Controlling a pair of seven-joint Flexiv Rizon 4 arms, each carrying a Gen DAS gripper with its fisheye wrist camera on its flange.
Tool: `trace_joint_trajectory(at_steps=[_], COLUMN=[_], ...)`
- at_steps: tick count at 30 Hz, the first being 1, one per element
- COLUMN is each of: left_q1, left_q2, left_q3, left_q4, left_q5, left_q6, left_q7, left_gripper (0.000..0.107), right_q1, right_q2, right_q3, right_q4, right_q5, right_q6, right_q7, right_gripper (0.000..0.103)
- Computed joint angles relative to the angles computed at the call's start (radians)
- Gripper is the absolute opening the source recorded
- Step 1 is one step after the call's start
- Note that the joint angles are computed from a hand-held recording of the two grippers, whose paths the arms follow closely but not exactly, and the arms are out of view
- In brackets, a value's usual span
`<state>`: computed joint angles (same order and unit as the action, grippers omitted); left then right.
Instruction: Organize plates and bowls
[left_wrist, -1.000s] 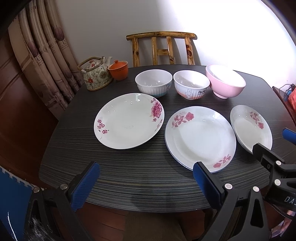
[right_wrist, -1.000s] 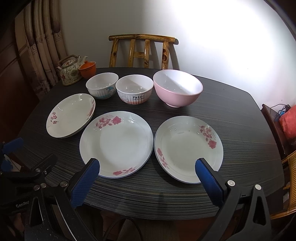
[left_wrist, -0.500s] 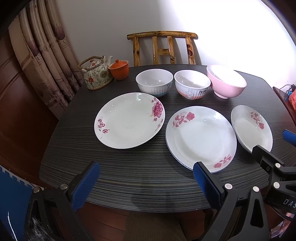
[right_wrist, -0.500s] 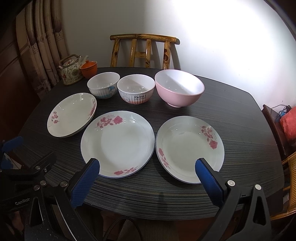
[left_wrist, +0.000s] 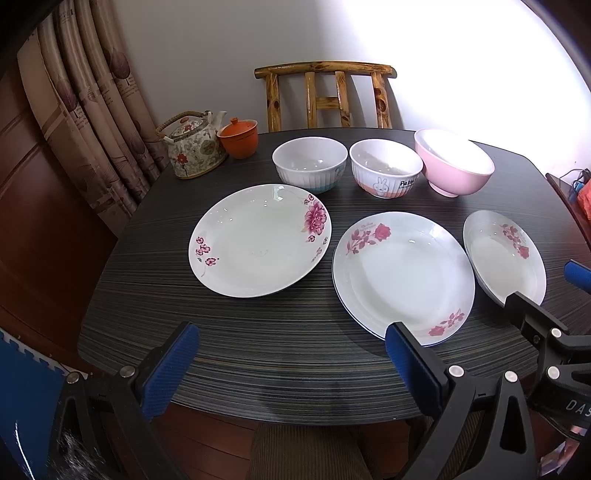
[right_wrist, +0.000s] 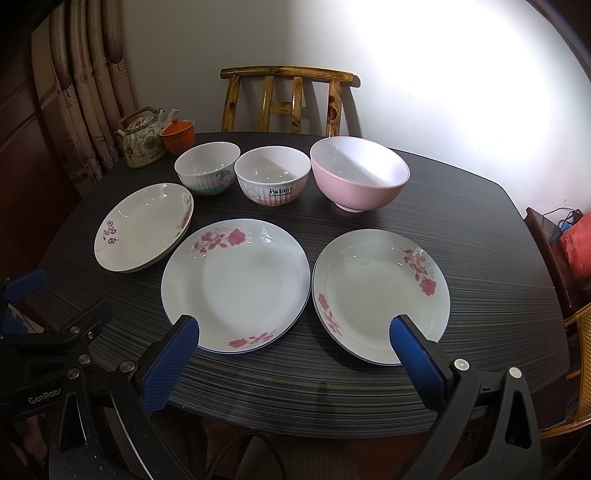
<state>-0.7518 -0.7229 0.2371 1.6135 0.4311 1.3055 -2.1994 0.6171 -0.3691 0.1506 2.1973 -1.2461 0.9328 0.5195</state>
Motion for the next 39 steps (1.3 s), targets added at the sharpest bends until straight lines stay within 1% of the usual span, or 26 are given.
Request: trace_joint_trajectory(at_steps=[5,10,13,16,17,19,20,22,23,24,25,27,28,29,30,32,33,34,35,37,39], left_q1=[0.010,0.048,0.085,0.105,0.112,0.133,0.146,0.172,0.188,0.208,0.224,0.270,0.287,0.303,0.341,0.425,0.450,0.458,0.469,0.498,0.538], left_q2=[0.002,0.011,0.016,0.018,0.019,0.018,0.017,0.016,0.015,0.011,0.007,-0.007,-0.016,-0.023,-0.032,-0.052,-0.063,-0.070,-0.078,-0.101,-0.122], left_q3=[-0.003,-0.019,-0.035,-0.026,-0.025,-0.028,-0.032,-0.045,-0.055,-0.071,-0.083,-0.124,-0.138,-0.154,-0.195,-0.286,-0.311,-0.319,-0.329,-0.358,-0.407], left_q4=[0.004,0.020,0.031,0.034,0.035,0.035,0.034,0.035,0.034,0.028,0.026,0.017,0.010,0.006,0.005,0.009,0.006,0.003,-0.001,-0.018,-0.024], left_q5=[-0.001,-0.026,-0.058,-0.082,-0.089,-0.106,-0.117,-0.140,-0.155,-0.174,-0.188,-0.227,-0.246,-0.267,-0.302,-0.388,-0.421,-0.444,-0.469,-0.525,-0.588], left_q6=[0.008,0.029,0.040,0.041,0.043,0.046,0.046,0.048,0.045,0.031,0.027,0.021,0.014,0.009,0.004,0.001,-0.001,-0.005,-0.007,-0.022,-0.026], left_q7=[0.008,0.035,0.063,0.077,0.082,0.099,0.108,0.130,0.145,0.168,0.188,0.244,0.268,0.289,0.328,0.406,0.433,0.449,0.465,0.501,0.545], left_gripper=[0.103,0.103,0.103,0.103,0.103,0.103,0.103,0.098,0.089,0.082,0.079,0.063,0.059,0.046,0.039,0.038,0.035,0.034,0.034,0.032,0.031], right_q1=[0.002,-0.004,-0.018,-0.046,-0.060,-0.087,-0.096,-0.106,-0.113,-0.119,-0.124,-0.136,-0.139,-0.144,-0.141,-0.142,-0.148,-0.157,-0.178,-0.208,-0.248], right_q2=[-0.001,-0.004,-0.006,-0.010,-0.011,-0.022,-0.027,-0.041,-0.051,-0.062,-0.074,-0.103,-0.116,-0.136,-0.150,-0.190,-0.209,-0.229,-0.259,-0.306,-0.364], right_q3=[0.001,-0.004,-0.011,-0.029,-0.037,-0.047,-0.048,-0.049,-0.054,-0.060,-0.063,-0.075,-0.085,-0.086,-0.087,-0.081,-0.071,-0.055,-0.022,0.034,0.110], right_q4=[-0.001,0.000,0.002,0.000,-0.001,-0.014,-0.024,-0.046,-0.061,-0.078,-0.093,-0.129,-0.146,-0.170,-0.186,-0.230,-0.249,-0.270,-0.299,-0.353,-0.424], right_q5=[0.003,-0.015,-0.038,-0.095,-0.122,-0.168,-0.174,-0.166,-0.173,-0.182,-0.180,-0.175,-0.184,-0.156,-0.118,-0.025,0.027,0.080,0.149,0.252,0.353], right_q6=[-0.002,0.022,0.057,0.123,0.152,0.213,0.227,0.247,0.270,0.294,0.317,0.380,0.411,0.434,0.445,0.469,0.479,0.488,0.494,0.480,0.441], right_q7=[0.002,0.011,0.018,0.039,0.051,0.063,0.053,0.015,0.001,-0.012,-0.029,-0.067,-0.074,-0.119,-0.164,-0.265,-0.316,-0.371,-0.445,-0.556,-0.671], right_gripper=[0.102,0.102,0.102,0.102,0.101,0.092,0.089,0.084,0.082,0.078,0.076,0.073,0.069,0.067,0.064,0.062,0.061,0.058,0.056,0.048,0.047])
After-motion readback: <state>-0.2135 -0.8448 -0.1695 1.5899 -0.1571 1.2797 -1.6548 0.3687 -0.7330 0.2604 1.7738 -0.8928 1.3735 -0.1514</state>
